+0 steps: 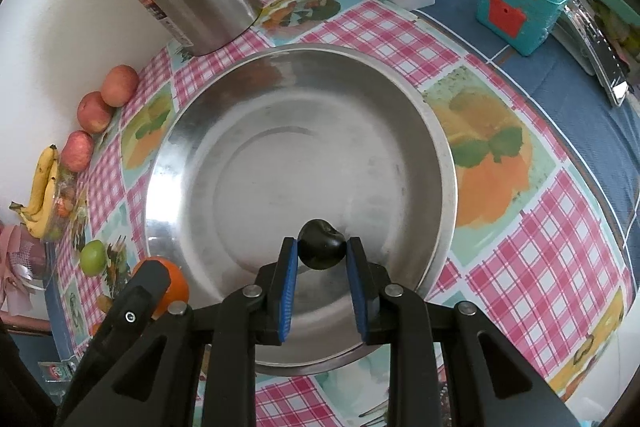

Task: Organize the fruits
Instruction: 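Carry the plum and mandarin in both tools over the steel plate, then open the right tool dropping the plum while the left tool drops the mandarin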

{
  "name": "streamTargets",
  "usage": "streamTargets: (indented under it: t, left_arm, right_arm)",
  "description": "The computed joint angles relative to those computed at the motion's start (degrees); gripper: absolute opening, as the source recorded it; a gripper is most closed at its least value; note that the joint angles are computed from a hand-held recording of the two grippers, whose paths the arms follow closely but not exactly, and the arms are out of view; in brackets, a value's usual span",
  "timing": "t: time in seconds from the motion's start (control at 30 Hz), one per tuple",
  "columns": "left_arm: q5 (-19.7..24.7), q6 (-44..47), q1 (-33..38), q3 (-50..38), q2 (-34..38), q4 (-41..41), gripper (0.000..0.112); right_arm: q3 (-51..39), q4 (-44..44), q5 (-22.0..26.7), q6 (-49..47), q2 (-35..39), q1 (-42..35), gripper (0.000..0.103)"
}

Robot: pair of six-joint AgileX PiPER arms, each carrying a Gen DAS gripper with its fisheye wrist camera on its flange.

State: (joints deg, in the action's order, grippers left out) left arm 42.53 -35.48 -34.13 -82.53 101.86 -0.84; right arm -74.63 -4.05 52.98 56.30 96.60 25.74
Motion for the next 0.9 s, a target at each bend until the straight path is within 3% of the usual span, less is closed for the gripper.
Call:
streamTargets:
  t: [0.13, 0.33, 0.47, 0.57, 0.63, 0.73, 0.8, 0.9]
  left_arm:
    - [-0.46, 0.83, 0.18, 0.07, -0.11, -0.83, 0.048]
    - [-0.18, 1.02, 0.51, 0.09, -0.58, -1.23, 0.056]
    - [0.84, -1.42, 1.02, 0.14, -1.63, 1.34, 0.072]
    - [1.36, -3.5, 1.96, 1.02, -2.76, 3.02, 0.078]
    - [1.21, -4.92, 2.52, 1.86, -3.43, 4.19, 0.086]
    - [1.53, -7.33, 3.5, 2.97, -4.36, 6.27, 0.091]
    - [3.34, -9.55, 3.95, 3.09, -4.68, 8.96, 0.096]
    - [10.74, -13.24, 3.77, 1.36, -3.86, 15.31, 0.101]
  right_arm:
    - [0.68, 0.63, -0.18, 0.15, -0.19, -0.43, 0.027]
    - [0.34, -0.71, 0.71, 1.52, -0.75, -0.26, 0.037]
    - [0.14, -2.51, 0.93, 3.23, -1.5, -0.1, 0.058]
    - [-0.1, -3.56, 0.81, 3.97, -1.97, 0.23, 0.062]
    - [-0.45, -4.26, 0.69, 4.39, -2.03, 0.65, 0.072]
    - [-1.33, -4.71, 1.14, 4.08, -1.69, 1.17, 0.072]
    - [-2.1, -5.32, 1.67, 3.92, -1.41, 1.89, 0.072]
    - [-3.57, -6.08, 2.74, 3.38, -0.52, 2.73, 0.072]
